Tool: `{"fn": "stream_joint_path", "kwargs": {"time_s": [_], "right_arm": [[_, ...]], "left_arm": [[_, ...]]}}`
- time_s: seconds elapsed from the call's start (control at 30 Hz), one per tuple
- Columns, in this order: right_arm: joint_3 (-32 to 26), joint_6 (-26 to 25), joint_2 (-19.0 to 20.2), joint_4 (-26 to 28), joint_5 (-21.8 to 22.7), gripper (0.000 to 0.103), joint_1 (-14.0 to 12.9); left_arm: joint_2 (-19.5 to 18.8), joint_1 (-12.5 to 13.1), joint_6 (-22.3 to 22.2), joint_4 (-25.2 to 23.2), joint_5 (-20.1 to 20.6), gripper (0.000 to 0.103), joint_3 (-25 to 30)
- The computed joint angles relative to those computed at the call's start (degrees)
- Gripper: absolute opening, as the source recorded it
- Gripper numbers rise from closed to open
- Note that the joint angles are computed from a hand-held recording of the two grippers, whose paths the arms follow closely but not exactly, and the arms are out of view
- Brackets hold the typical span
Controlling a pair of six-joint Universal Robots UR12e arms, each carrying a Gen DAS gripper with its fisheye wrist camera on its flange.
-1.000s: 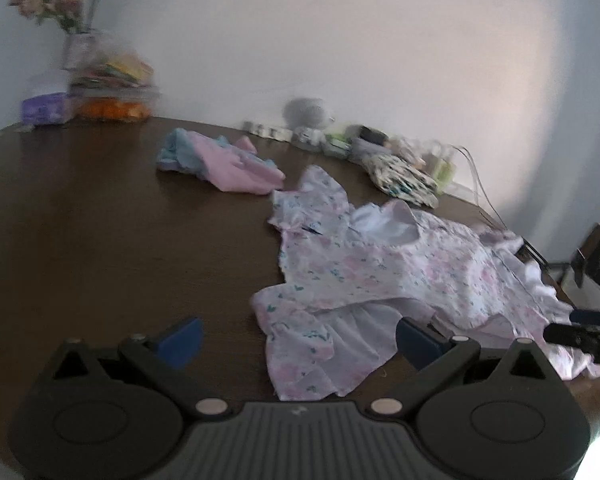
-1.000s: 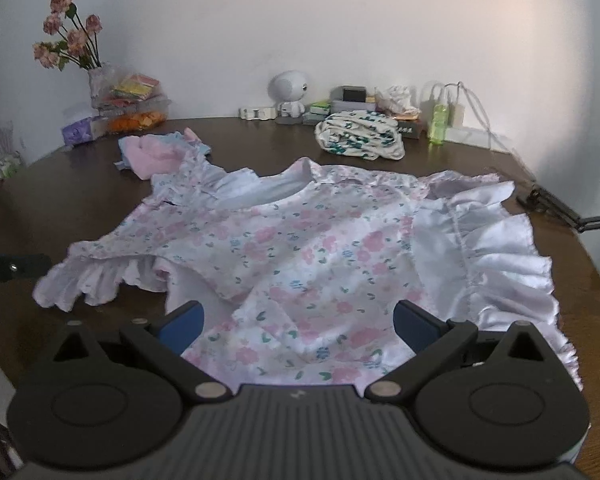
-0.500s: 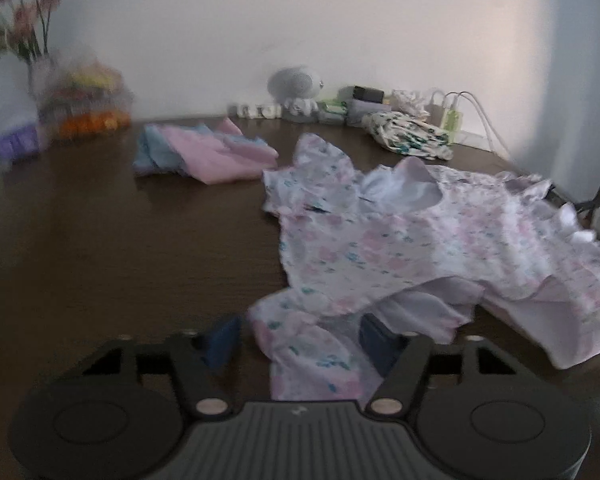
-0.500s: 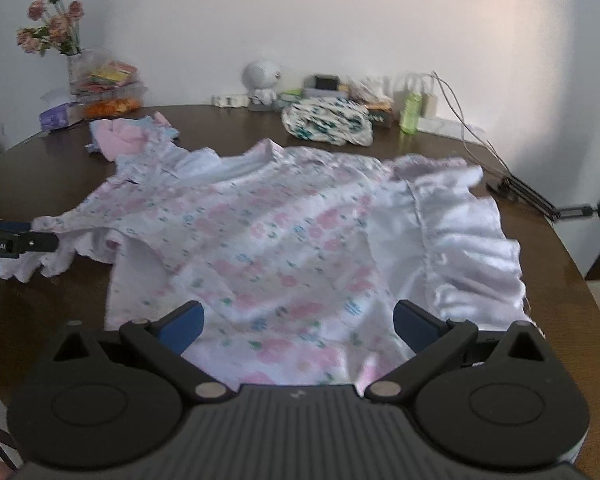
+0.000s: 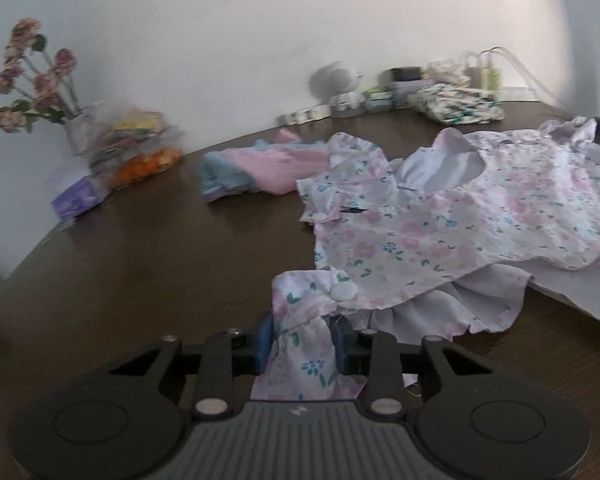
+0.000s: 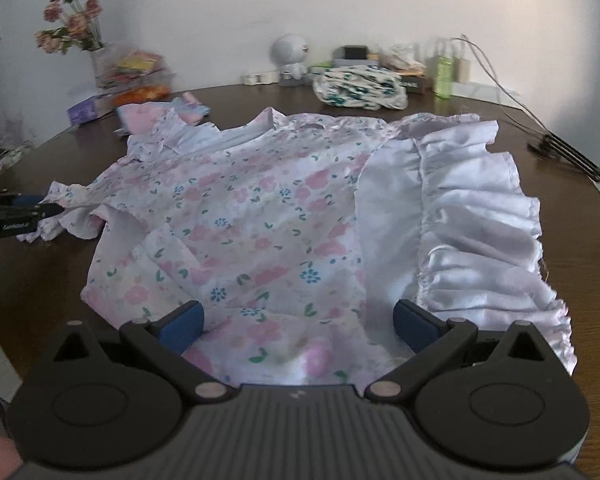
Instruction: Fold clothes
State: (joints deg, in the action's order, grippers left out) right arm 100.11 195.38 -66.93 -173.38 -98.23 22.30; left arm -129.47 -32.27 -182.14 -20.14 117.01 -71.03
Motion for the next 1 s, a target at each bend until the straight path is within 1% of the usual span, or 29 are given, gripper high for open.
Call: {"fn": "stream_joint_path", "kwargs": {"time_s": [0.03,0.07,0.1,0.13,0.17,0.27,0.33,0.4,0.47,0.53,0.6,0.63,0.77,0.9,1.0], "right_arm": [[0.3,0.2,-0.1,-0.9,1.4,0.102,-0.3],[0.6,0.5,-0.3,-1.9,2.4,0.102,-0.5],[1.0,0.9,-0.6,-3.0,2.3,0.102,-0.6],[1.4,1.3,-0.9,-4.1,1.7,0.102,-0.7],[1.9,1.5,-1.3,-4.9,1.1,0.102,-0.8],[3.6,3.0,-2.7,-6.2,-2.2,0.102,-1.4],[4.7,5.4,-3.6,-6.0,-6.0,0.102,-1.5],[5.7,8.5,-4.2,-5.7,-9.3,0.103,-1.7],[7.0,10.6,-4.9,-6.4,-10.2,0.103,-1.9],[7.9,10.3,-5.4,-7.4,-9.9,0.103,-1.9],[8.5,8.1,-5.8,-8.0,-9.5,0.102,-1.7],[8.7,6.2,-6.0,-8.1,-9.2,0.102,-1.5],[9.0,0.1,-6.4,-6.9,-10.0,0.102,-0.2],[8.9,-4.9,-6.8,-4.2,-10.7,0.102,0.9],[8.3,-10.7,-7.1,-0.5,-12.3,0.102,1.7]], "left_arm": [[0.2,0.1,-0.3,-0.3,0.2,0.035,-0.2],[0.5,0.1,-0.6,-0.5,0.4,0.046,-0.5],[0.9,0.2,-0.7,0.0,0.2,0.054,-1.0],[1.3,0.3,-0.5,1.1,-0.2,0.067,-1.6],[1.7,0.4,-0.3,2.3,-0.6,0.075,-2.2],[2.7,0.4,-0.4,5.7,-1.4,0.084,-3.6],[3.0,0.3,-1.2,7.0,-1.8,0.087,-4.0],[3.5,0.2,-3.0,7.6,-2.9,0.090,-4.6],[4.0,0.2,-4.3,8.1,-5.1,0.094,-5.3],[4.3,0.1,-4.8,8.1,-7.2,0.095,-6.0],[4.6,0.0,-4.9,8.1,-8.5,0.095,-6.5],[4.8,-0.1,-5.0,8.1,-8.8,0.095,-6.8],[5.9,-0.2,-5.7,9.0,-10.5,0.095,-9.3],[7.3,-0.2,-2.4,9.1,-11.7,0.095,-11.5],[7.9,-0.5,0.2,9.6,-11.9,0.095,-12.2]]}}
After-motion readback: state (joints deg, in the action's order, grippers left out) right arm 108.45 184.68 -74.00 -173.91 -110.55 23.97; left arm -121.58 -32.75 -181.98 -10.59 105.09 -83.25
